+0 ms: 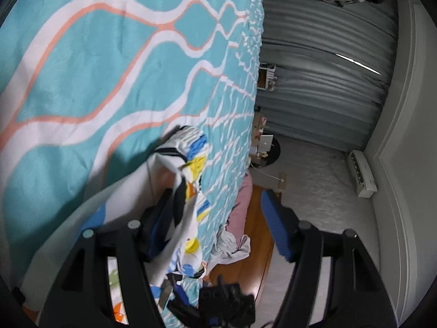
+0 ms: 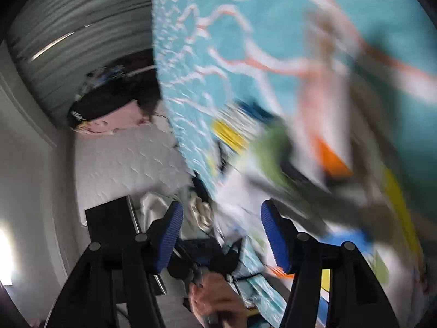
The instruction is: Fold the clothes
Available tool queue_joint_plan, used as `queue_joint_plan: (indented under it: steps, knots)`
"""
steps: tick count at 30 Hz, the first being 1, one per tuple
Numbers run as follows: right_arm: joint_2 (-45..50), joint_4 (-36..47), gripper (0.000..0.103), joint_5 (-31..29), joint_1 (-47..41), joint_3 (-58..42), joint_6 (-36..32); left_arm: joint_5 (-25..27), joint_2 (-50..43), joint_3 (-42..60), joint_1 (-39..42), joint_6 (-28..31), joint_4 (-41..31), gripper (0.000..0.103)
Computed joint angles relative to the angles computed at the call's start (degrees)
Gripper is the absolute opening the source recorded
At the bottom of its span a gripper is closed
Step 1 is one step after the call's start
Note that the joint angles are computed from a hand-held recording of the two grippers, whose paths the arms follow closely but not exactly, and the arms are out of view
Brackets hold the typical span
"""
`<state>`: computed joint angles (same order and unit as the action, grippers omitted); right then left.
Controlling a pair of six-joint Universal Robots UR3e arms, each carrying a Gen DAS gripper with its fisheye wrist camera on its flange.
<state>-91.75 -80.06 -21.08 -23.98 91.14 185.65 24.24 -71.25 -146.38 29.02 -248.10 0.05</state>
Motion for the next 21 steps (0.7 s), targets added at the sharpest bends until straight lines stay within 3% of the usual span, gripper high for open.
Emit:
queue_joint_plan:
  steps: [3,4,6,9,11,14,18,21]
  knots:
    - [6.72,-16.94,0.062,-0.62,1.84,-5.43,10.89,0.24,-5.12,5.44,-1.49,-1.44,1.98,0.067]
    - [7.85,-16.35,0.062,-0.26,1.85,-7.46,12.06,1.03,-7.5,8.2,-2.36,-2.83,3.18,0.071]
    - [10.32,-10.75,0.062,-0.3,2.06,-13.67,12.81,2.37,-11.35,13.53,-3.66,-5.88,4.63,0.08]
    - [7.32,15.47,0.062,0.15,1.63,-20.62,-4.44,3.68,-19.25,21.6,-6.45,-12.7,11.71,0.081]
    - [3.31,22.59,0.062,-3.61,1.99,-18.56,-9.29,4.18,-21.93,25.92,-7.85,-13.36,12.33,0.081]
    - [-4.71,18.18,0.062,-6.17,1.41,-4.19,-5.65,5.29,-19.51,24.84,-8.81,-9.96,7.84,0.083]
    - [-16.02,-0.26,0.062,-4.97,-2.98,15.23,6.17,4.14,-15.57,20.45,-8.98,-0.77,-2.76,0.083]
    - [-18.12,-7.87,0.062,-4.95,-5.65,19.49,9.91,4.07,-9.13,16.77,-8.41,6.84,-11.9,0.083]
